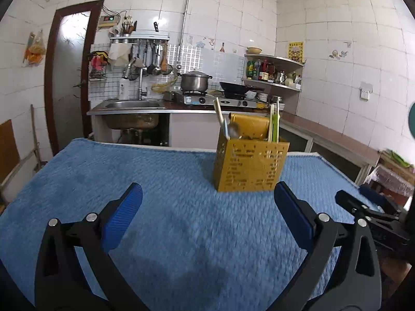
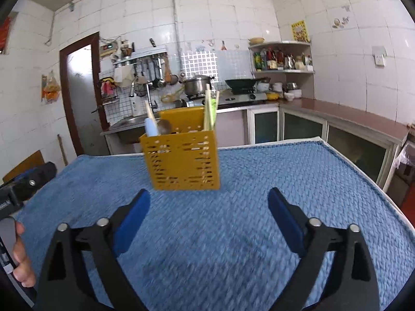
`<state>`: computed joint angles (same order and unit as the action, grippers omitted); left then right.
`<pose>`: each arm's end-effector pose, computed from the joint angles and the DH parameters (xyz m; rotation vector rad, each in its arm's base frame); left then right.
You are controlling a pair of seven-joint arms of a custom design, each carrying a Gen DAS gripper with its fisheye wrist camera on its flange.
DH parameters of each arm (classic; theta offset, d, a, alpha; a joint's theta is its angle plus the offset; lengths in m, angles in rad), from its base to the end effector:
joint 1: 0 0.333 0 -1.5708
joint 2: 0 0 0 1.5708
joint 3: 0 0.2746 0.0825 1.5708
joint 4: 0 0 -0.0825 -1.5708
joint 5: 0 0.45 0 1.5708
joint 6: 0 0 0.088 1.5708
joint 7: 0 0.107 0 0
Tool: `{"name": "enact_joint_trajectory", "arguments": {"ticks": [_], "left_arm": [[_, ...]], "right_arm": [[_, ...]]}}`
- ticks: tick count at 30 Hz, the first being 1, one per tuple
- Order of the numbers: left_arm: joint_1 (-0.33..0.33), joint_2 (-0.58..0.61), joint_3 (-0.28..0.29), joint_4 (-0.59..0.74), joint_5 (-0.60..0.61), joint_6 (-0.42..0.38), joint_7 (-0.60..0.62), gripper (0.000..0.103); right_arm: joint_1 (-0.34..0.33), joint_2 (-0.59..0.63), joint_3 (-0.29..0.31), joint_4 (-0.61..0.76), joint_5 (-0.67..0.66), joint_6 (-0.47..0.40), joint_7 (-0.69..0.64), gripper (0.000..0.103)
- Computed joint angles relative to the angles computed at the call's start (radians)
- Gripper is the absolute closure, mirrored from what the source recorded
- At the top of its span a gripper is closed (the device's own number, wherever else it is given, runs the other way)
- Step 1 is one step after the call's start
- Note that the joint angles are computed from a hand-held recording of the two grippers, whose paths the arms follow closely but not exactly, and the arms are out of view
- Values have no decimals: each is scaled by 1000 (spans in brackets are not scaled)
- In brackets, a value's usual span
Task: Organize utensils
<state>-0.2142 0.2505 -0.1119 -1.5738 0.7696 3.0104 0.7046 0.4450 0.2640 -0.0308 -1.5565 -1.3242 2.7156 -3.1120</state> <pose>0.6792 -0.2739 0.5694 -1.4038 1.6127 -1.2215 0.6620 0.3316 0.5205 -1.3055 1.5428 -0.9643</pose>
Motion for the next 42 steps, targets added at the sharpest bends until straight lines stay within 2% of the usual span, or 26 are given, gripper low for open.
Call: {"name": "enact_joint_trajectory", "arguments": {"ticks": [1,3,4,7,9,12,15,17,19,21,26,32,42], "left_arm": [[-32,-32,40,-41,83,11,-84,5],[-58,-68,75,-82,226,10,-224,5],[-77,-90,98,-104,356,11,-346,5],[-69,-114,93,-127,529,9,-500,5],[-46,-116,76,-137,567,33,-540,5],[-8,-103,36,-138,521,39,-495,5],[10,-83,9,-132,433,13,-393,5],[2,-78,12,-125,438,-14,-388,5],[-18,-77,23,-113,514,-59,-451,5],[-22,-74,17,-107,535,-93,-456,5],[-14,-63,0,-97,457,-125,-370,5],[-11,-44,-6,-83,338,-148,-272,5],[-26,-38,5,-79,327,-143,-247,5]], "right_arm": [[8,-10,0,-13,-16,-9,11,6],[20,-33,4,-51,-65,-21,55,4],[21,-37,8,-58,-85,-24,75,4],[23,-41,22,-74,-110,-63,92,4],[28,-36,28,-74,-136,-92,96,4],[29,-20,38,-64,-107,-106,49,4],[38,-12,37,-57,-86,-131,13,4],[43,-16,35,-63,-89,-143,23,4],[44,-17,36,-64,-79,-156,24,4],[45,-18,37,-65,-70,-175,24,4],[52,-16,41,-57,-69,-205,3,4],[54,-9,40,-46,-54,-201,-36,4],[51,-14,36,-52,-53,-189,-11,4]]}}
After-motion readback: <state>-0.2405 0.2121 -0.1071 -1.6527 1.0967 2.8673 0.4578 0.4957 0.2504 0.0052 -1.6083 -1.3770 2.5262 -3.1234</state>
